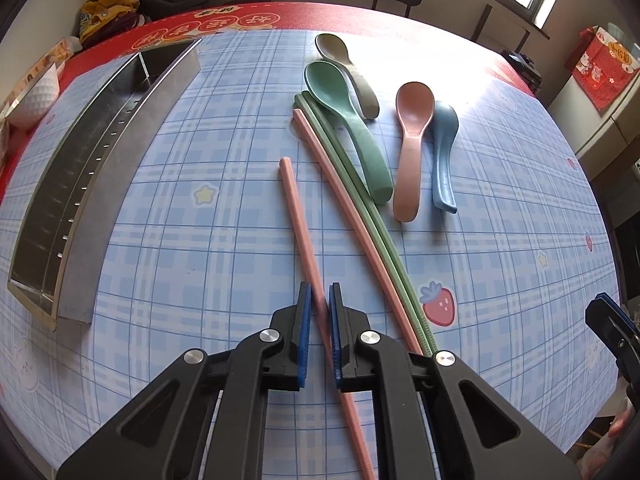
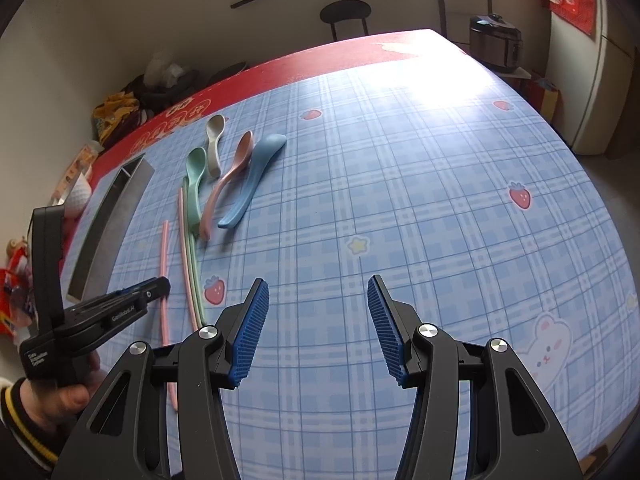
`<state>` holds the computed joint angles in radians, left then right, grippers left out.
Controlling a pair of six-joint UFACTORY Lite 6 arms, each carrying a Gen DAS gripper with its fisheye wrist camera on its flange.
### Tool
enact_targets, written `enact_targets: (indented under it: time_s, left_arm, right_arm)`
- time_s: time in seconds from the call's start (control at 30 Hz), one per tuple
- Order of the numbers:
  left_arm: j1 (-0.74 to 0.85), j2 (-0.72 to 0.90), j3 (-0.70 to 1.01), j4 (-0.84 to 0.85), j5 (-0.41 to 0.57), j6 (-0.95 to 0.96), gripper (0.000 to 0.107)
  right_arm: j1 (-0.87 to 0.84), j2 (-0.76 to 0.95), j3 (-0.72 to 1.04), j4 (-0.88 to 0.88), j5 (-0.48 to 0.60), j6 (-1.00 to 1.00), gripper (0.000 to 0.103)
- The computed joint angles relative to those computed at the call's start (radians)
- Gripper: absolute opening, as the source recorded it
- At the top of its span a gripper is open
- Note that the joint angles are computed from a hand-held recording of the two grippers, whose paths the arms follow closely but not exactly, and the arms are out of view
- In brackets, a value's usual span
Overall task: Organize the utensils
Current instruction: 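Grasp the pink chopsticks with the left tool while the right tool reaches the pink spoon, then lift the pink chopsticks with the left tool while the right tool grasps the pink spoon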
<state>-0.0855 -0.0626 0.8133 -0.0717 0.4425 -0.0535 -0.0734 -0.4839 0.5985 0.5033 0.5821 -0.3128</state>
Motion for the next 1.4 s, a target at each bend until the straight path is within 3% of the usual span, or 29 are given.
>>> enact_targets:
  time_s: [0.13, 0.3, 0.43, 0.57, 0.67, 0.77, 0.87, 1.03, 1.2, 1.4]
  left_arm:
    - [0.025, -0.027, -0.020, 0.058, 0.024, -0.008, 0.007]
    - [0.114, -0.083, -0.082, -0.092, 0.014, 0.216, 0.008]
    - [0.110, -0.118, -0.123, -0.091, -0.016, 0.234, 0.008]
    - [0.166, -0.111, -0.121, -0.264, -0.001, 0.436, 0.008]
    - [0.208, -0.105, -0.122, -0.371, 0.017, 0.567, 0.008]
    - [0.218, -0.098, -0.116, -0.390, 0.026, 0.602, 0.008]
    - [0.233, -0.089, -0.108, -0.423, 0.045, 0.666, 0.008]
    - [0.271, -0.073, -0.095, -0.498, 0.076, 0.771, 0.008]
    - [0.257, -0.087, -0.108, -0.476, 0.055, 0.772, 0.008]
    - [0.256, -0.100, -0.121, -0.489, 0.051, 0.802, 0.009]
  right_arm:
    - [0.016, 0.025, 0.006, 0.040, -0.012, -0.007, 0.051]
    - [0.031, 0.046, 0.014, 0.070, -0.030, 0.008, 0.051]
    - [0.067, 0.070, 0.013, 0.039, -0.051, 0.069, 0.050]
    - [0.104, 0.097, 0.021, 0.027, -0.080, 0.107, 0.050]
    - [0.109, 0.161, 0.058, 0.119, -0.095, 0.034, 0.049]
    - [0.133, 0.259, 0.135, 0.233, -0.121, -0.085, 0.049]
    - [0.210, 0.391, 0.256, 0.174, -0.186, -0.087, 0.044]
    - [0.216, 0.660, 0.491, 0.300, -0.121, -0.173, 0.034]
    - [0.227, 0.830, 0.666, 0.350, -0.079, -0.136, 0.028]
    - [0.281, 0.973, 0.818, 0.200, -0.079, 0.045, 0.027]
